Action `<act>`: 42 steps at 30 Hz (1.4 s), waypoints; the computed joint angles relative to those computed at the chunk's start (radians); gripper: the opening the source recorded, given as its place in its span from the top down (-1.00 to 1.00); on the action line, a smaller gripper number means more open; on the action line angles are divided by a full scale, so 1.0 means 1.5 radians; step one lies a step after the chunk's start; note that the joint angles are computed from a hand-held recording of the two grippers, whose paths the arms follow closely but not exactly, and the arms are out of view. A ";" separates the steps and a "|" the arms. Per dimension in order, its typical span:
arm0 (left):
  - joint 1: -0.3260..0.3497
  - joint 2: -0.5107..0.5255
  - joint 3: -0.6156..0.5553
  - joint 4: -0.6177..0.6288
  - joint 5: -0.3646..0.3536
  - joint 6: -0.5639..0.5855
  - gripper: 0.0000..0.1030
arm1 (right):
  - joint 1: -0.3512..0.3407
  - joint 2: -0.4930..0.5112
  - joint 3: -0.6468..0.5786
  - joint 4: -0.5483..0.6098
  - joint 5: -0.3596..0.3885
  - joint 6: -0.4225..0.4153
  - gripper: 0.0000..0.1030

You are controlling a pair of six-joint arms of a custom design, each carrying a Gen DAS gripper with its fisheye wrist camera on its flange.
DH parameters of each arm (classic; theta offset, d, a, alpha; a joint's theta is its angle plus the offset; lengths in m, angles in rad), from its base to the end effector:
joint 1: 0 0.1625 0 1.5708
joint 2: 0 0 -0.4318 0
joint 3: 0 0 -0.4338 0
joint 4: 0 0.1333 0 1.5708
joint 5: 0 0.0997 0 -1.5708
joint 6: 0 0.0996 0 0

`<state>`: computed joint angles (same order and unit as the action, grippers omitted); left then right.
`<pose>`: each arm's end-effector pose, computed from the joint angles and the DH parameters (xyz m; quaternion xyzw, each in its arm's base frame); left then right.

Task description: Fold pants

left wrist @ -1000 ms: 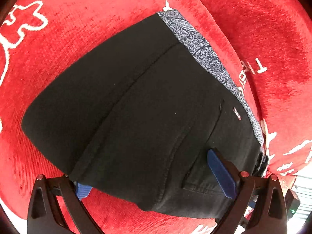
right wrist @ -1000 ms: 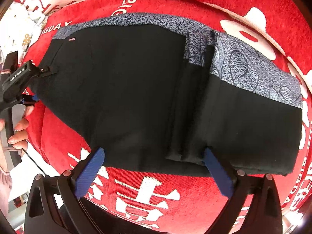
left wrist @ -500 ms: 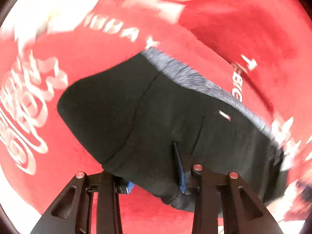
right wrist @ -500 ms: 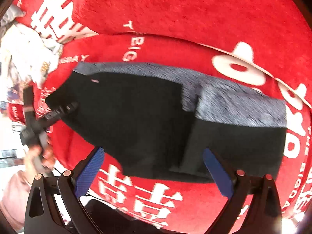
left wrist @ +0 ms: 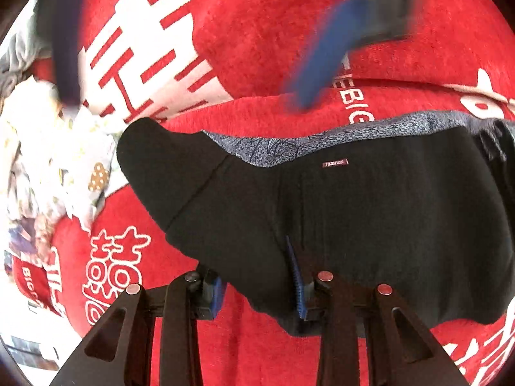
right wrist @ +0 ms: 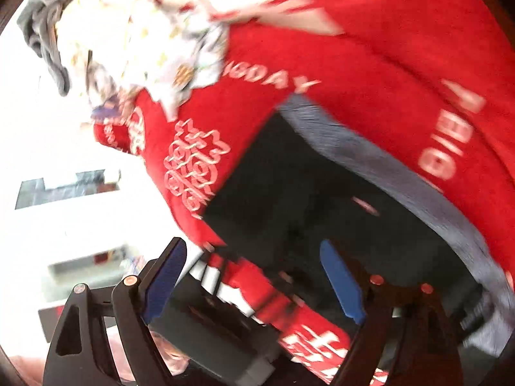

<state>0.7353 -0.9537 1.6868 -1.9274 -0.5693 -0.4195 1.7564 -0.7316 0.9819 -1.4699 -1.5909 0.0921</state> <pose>-0.3328 -0.5939 0.1378 0.2659 0.8246 -0.1440 0.4781 0.2768 -0.7630 0.2157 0.0478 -0.9834 -0.1716 0.0340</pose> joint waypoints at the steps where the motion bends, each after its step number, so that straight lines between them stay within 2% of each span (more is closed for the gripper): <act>1: -0.002 0.001 0.001 -0.003 0.003 0.005 0.33 | 0.004 0.023 -0.024 0.016 0.002 -0.004 -0.70; 4: -0.004 0.006 -0.001 -0.019 0.008 0.021 0.33 | 0.014 0.077 -0.081 0.064 -0.012 -0.015 -0.69; 6: -0.006 0.010 -0.006 -0.019 0.009 0.021 0.32 | 0.017 0.095 -0.096 0.087 -0.037 -0.009 -0.26; 7: -0.005 0.011 -0.013 0.001 0.006 0.003 0.32 | 0.020 0.094 -0.094 0.087 -0.063 -0.014 0.36; 8: -0.002 0.011 -0.021 0.017 -0.006 -0.015 0.32 | 0.019 0.082 -0.079 0.070 -0.066 -0.019 0.51; 10: -0.009 0.006 -0.019 -0.009 -0.013 0.004 0.32 | 0.009 0.038 -0.029 0.017 -0.044 -0.025 0.58; 13: -0.030 0.008 -0.026 -0.040 -0.015 0.038 0.32 | -0.016 -0.033 0.042 -0.054 0.029 -0.032 0.58; 16: -0.055 0.012 -0.046 -0.071 -0.037 0.054 0.32 | -0.041 -0.124 0.133 -0.133 0.107 -0.039 0.58; 21: -0.099 0.045 -0.085 -0.128 -0.072 0.107 0.32 | -0.079 -0.266 0.254 -0.236 0.176 -0.029 0.58; 24: -0.119 0.075 -0.112 -0.160 -0.107 0.147 0.32 | -0.105 -0.361 0.326 -0.289 0.184 -0.017 0.57; 28: -0.146 0.129 -0.152 -0.181 -0.162 0.197 0.32 | -0.154 -0.470 0.393 -0.314 0.188 -0.006 0.57; 33: -0.176 0.205 -0.202 -0.165 -0.235 0.217 0.32 | -0.261 -0.611 0.487 -0.338 0.199 0.010 0.57; 39: -0.203 0.299 -0.240 -0.146 -0.301 0.239 0.32 | -0.390 -0.706 0.567 -0.329 0.198 -0.002 0.57; 42: -0.213 0.329 -0.244 -0.128 -0.306 0.243 0.32 | -0.453 -0.727 0.601 -0.320 0.211 -0.017 0.57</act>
<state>0.4162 -0.4609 1.3213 -2.1189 -1.0279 -0.0548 1.0764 -1.8218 1.8837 -1.9499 -1.2739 0.0661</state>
